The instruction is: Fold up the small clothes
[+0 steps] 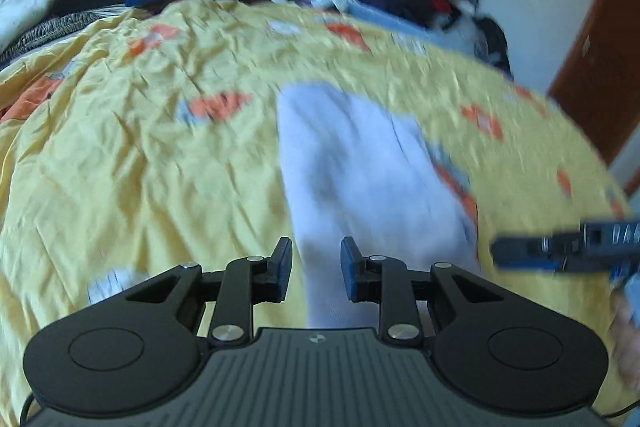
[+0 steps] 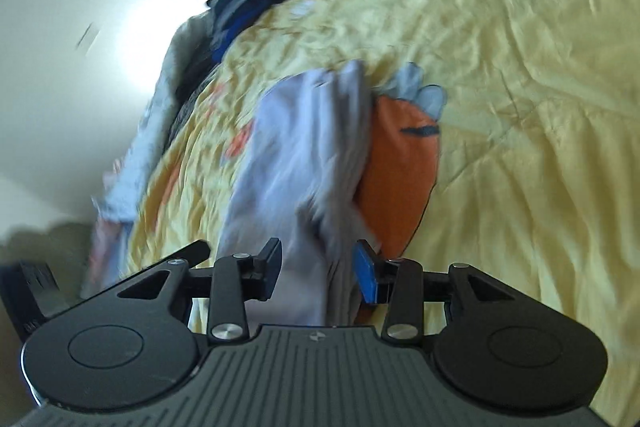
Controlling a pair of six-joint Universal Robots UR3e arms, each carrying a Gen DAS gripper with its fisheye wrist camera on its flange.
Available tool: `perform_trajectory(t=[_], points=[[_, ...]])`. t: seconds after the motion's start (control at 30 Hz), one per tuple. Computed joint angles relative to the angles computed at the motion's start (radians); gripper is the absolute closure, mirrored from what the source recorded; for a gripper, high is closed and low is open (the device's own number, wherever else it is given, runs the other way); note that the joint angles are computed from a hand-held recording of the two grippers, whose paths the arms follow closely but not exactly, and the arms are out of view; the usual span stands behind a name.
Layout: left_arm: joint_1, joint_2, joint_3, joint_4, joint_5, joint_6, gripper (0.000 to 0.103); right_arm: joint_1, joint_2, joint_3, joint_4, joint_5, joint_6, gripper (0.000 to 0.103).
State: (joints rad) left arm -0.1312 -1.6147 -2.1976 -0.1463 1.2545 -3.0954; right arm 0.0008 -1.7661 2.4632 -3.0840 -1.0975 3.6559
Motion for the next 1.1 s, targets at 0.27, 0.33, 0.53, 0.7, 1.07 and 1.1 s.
perform_trajectory(t=[0.27, 0.33, 0.53, 0.7, 1.07, 1.1], points=[[-0.162, -0.146, -0.067, 0.328, 0.223, 0.051, 0.078, 0.240, 0.206, -0.201, 0.067, -0.270, -0.048, 0.059], [-0.175, -0.160, -0.082, 0.366, 0.238, 0.042, 0.077, 0.273, 0.240, -0.201, 0.040, -0.328, -0.065, 0.059], [-0.154, -0.053, -0.044, 0.215, 0.222, 0.004, 0.076, 0.233, 0.139, -0.211, 0.114, -0.294, -0.046, 0.059], [-0.222, -0.131, 0.052, 0.219, 0.258, 0.023, 0.076, 0.100, 0.215, -0.348, 0.003, -0.093, 0.017, 0.043], [-0.255, -0.235, 0.091, 0.238, 0.257, 0.028, 0.077, 0.141, 0.652, -0.832, 0.277, -0.136, -0.098, 0.054], [-0.254, -0.239, 0.090, 0.244, 0.256, 0.034, 0.077, 0.124, 0.655, -0.820, 0.263, -0.118, -0.079, 0.059]])
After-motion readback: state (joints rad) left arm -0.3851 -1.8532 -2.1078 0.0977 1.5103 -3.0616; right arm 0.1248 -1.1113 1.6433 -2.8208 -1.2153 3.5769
